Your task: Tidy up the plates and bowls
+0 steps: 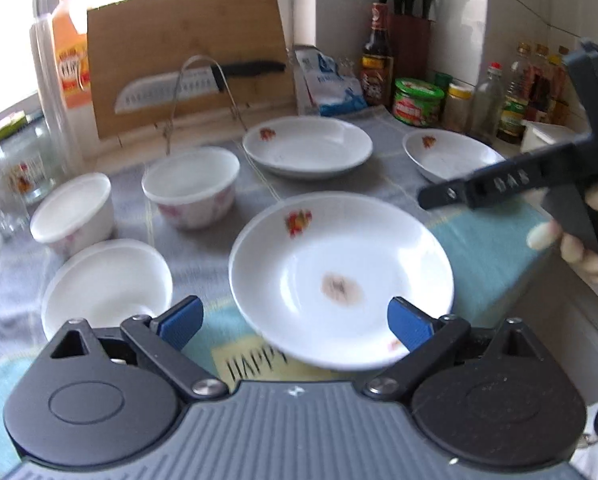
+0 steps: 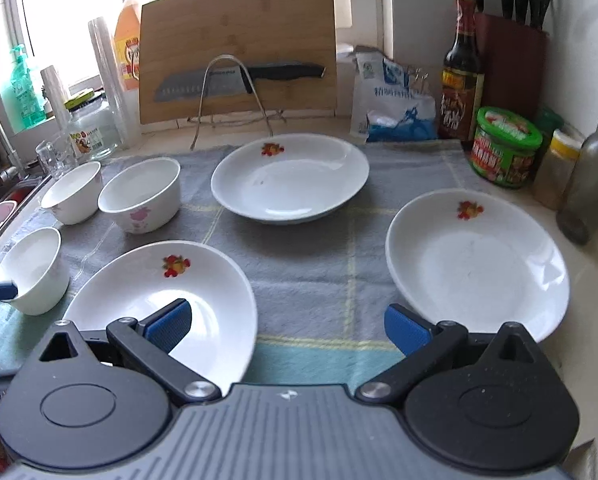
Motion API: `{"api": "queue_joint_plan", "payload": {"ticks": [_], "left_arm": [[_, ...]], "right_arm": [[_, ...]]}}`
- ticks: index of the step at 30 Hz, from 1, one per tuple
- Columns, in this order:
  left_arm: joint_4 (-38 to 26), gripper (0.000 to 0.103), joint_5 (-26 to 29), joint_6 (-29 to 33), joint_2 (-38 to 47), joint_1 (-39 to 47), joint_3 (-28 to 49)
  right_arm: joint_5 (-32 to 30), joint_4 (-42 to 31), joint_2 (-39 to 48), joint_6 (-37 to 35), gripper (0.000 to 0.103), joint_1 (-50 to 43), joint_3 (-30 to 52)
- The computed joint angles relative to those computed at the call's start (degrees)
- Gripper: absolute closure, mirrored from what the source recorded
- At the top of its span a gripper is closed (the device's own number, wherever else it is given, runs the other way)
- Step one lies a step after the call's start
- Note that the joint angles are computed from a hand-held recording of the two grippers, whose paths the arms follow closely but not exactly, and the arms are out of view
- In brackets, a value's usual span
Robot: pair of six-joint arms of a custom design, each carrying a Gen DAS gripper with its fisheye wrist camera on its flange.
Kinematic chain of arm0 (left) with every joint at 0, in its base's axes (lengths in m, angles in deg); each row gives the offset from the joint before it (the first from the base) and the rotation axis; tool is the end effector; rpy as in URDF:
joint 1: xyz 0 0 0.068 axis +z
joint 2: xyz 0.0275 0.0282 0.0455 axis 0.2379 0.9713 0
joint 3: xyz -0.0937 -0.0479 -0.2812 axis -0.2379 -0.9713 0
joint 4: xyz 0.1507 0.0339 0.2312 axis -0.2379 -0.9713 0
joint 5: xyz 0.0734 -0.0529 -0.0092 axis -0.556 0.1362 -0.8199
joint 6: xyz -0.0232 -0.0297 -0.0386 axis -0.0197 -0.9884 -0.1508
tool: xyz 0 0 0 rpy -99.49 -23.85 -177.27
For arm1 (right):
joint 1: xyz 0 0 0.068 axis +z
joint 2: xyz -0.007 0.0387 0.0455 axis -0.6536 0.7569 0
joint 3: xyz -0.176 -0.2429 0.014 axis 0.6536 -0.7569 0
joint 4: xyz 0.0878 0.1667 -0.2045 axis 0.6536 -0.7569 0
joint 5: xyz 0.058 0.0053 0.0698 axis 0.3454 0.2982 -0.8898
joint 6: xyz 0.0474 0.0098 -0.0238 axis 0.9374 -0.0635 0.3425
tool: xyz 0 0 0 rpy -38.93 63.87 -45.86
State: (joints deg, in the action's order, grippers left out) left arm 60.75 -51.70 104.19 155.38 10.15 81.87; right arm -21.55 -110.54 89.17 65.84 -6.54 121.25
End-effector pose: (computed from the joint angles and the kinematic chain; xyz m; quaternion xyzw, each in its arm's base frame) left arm 0.3066 -0.0333 0.2563 0.2881 0.8702 -0.1206 0.3811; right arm 0.2996 0.1894 0.2416 0.0222 0.9310 0.0361 0.3626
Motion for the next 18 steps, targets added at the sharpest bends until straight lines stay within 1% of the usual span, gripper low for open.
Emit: {"api": "queue_joint_plan", "payload": {"ticks": [2, 4, 6, 10, 13, 15, 16, 18], "left_arm": [[-0.6, 0.005, 1.6, 2.4, 0.1, 0.8, -1.1], [0.2, 0.005, 2.8, 5.2, -0.6, 1.3, -3.1], [1.3, 0.005, 2.1, 6.9, -0.8, 0.8, -4.9], [6.7, 0.005, 0.7, 6.5, 0.2, -0.7, -8.3], [10.3, 0.005, 0.7, 7.2, 1.6, -1.6, -9.8], [13.6, 0.005, -0.6, 6.5, 2.0, -2.6, -11.1], [14.0, 0.004, -0.6, 6.1, 2.8, -2.9, -10.8], [13.1, 0.005, 1.3, 5.4, 4.2, -2.7, -9.5]], "right_arm": [[1.6, -2.1, 1.3, 1.1, 0.000, 1.4, 1.3], [1.1, -3.1, 1.9, 1.7, 0.000, 2.3, 1.9], [0.1, -3.2, 2.1, 2.0, 0.000, 2.9, 1.9], [-2.4, -2.8, 2.5, 2.6, 0.000, 2.9, 2.2], [-3.5, -3.3, 4.0, 1.3, 0.000, 2.9, 3.3], [-3.9, -3.1, 4.7, 0.6, 0.000, 2.6, 3.6], [-4.5, -2.8, 4.7, 0.6, 0.000, 2.2, 3.3], [-5.9, -2.3, 4.5, 0.6, 0.000, 1.2, 2.8]]}}
